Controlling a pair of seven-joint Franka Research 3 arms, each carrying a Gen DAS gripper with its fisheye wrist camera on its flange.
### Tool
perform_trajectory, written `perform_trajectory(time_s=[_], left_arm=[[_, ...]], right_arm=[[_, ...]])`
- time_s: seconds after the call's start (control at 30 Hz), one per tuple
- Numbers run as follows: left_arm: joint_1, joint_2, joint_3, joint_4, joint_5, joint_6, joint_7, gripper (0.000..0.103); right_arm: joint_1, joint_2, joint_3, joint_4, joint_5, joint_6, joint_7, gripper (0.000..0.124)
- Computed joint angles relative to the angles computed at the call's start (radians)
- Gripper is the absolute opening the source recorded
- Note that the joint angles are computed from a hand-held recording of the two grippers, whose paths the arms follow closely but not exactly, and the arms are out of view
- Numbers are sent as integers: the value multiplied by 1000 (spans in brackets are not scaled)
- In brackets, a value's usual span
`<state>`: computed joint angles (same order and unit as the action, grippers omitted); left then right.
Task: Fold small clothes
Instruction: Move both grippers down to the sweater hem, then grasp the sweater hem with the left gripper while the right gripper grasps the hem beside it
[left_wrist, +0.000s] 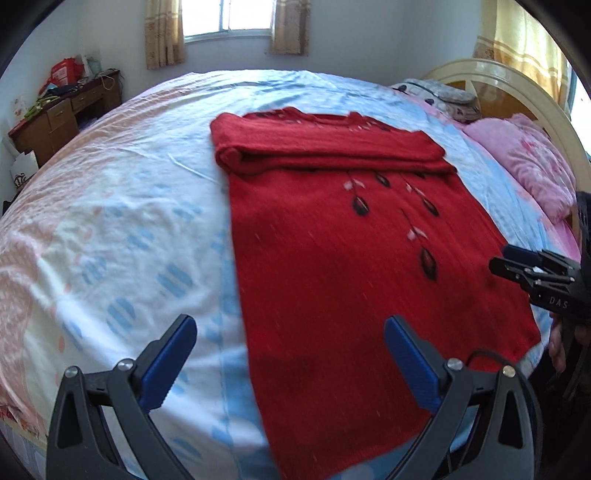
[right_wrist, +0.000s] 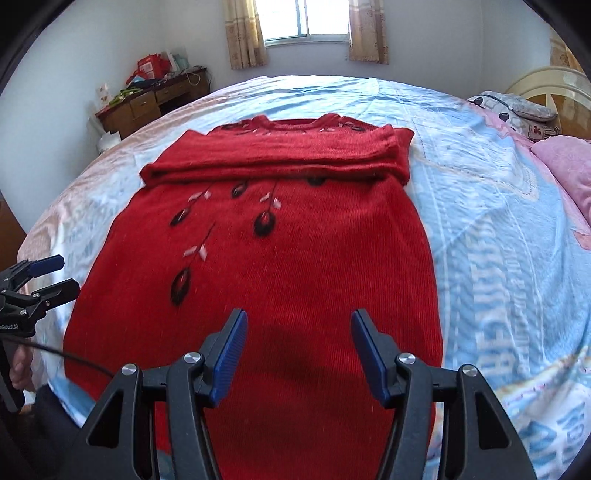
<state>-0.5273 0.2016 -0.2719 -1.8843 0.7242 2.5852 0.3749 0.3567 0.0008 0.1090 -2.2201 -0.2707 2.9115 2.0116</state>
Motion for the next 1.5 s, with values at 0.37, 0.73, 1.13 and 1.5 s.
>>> perform_trajectory(time_s=[0.37, 0.73, 1.13, 1.5], left_arm=[[4, -75, -43, -114, -110, 31, 92, 102], [49, -134, -75, -256, -414, 182, 232, 64], [35, -127, -70, -248, -421, 140, 267, 12], [20, -153, -67, -229, -198, 125, 184, 10]], right_arm=[[-19, -110, 48, -122, 8, -18, -30, 60], [-88, -157, 100, -210, -72, 26, 86, 60], [-100, -195, 88, -228, -21, 22, 49, 60], [-114, -320, 44, -324, 235, -25, -64, 60]])
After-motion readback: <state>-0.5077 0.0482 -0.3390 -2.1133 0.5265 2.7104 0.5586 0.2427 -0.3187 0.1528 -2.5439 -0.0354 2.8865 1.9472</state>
